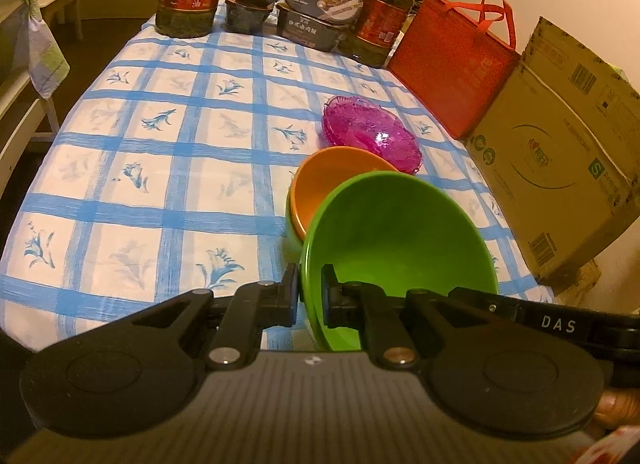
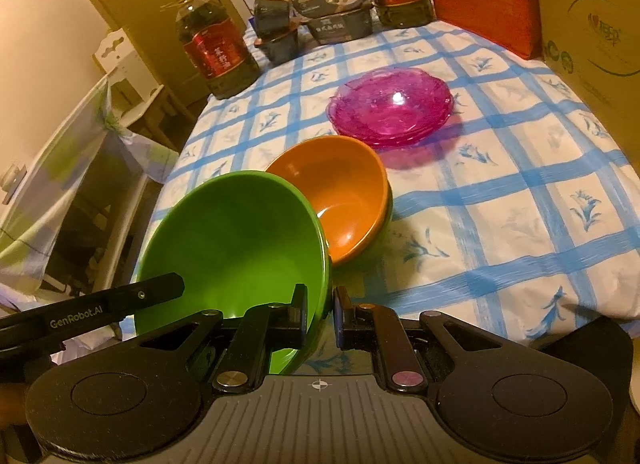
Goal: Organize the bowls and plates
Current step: 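Lower the small green bowl into the orange bowl with the left tool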
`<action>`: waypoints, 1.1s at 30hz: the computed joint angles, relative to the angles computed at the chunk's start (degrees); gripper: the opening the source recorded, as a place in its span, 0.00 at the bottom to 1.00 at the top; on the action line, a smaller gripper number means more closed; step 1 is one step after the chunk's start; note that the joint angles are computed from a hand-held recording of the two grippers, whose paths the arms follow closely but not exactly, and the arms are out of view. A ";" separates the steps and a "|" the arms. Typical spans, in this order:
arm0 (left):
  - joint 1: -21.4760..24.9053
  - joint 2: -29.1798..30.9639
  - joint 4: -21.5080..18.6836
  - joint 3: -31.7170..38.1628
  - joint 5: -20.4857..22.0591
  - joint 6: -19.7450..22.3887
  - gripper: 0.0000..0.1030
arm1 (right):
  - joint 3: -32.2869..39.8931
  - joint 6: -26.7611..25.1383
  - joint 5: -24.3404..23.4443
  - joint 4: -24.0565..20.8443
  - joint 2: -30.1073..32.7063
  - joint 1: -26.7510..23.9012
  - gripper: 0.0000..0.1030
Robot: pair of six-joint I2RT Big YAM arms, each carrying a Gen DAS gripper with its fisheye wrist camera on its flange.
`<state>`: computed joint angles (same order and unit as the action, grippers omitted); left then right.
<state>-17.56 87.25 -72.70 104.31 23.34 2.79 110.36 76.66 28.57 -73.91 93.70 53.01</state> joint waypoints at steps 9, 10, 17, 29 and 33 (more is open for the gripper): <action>-0.66 1.73 -0.02 1.73 0.55 -0.45 0.09 | -0.55 -0.31 0.19 0.04 -0.66 -1.18 0.12; -0.69 1.97 0.03 2.06 0.64 -0.57 0.09 | -0.50 -0.45 0.23 0.05 -0.66 -1.30 0.12; -1.24 4.62 0.37 5.55 0.48 -1.36 0.09 | 0.12 -2.81 0.10 0.85 -0.40 -3.14 0.12; -3.00 13.32 0.13 14.25 -1.09 -3.00 0.09 | -1.09 -8.40 -3.44 4.28 0.41 -9.43 0.12; -3.61 16.06 -0.17 17.03 -2.00 -2.92 0.09 | -1.76 -9.69 -5.11 5.15 0.95 -11.16 0.12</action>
